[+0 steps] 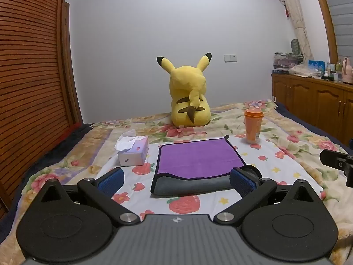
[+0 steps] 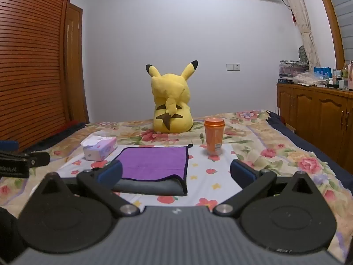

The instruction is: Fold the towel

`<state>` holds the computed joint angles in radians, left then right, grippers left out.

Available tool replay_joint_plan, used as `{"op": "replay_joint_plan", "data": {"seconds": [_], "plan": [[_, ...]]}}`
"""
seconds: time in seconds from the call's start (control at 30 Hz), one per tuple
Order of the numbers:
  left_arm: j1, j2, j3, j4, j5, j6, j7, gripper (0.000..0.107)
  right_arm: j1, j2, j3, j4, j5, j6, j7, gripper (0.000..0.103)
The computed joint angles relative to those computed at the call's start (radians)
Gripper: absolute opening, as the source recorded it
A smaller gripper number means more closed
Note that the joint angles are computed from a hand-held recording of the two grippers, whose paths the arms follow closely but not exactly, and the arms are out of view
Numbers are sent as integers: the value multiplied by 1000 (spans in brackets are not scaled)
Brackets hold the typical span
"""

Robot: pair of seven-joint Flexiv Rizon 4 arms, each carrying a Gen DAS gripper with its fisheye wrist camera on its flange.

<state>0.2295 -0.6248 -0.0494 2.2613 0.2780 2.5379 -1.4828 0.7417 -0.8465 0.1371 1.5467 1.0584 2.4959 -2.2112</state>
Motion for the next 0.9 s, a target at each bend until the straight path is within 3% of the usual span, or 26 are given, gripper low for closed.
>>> {"op": "replay_joint_plan", "data": {"seconds": [0.9], "plan": [[-9,-7,4,-13,-10,7,13,103,1,-7,-8,17,-27,14,41,103]]}}
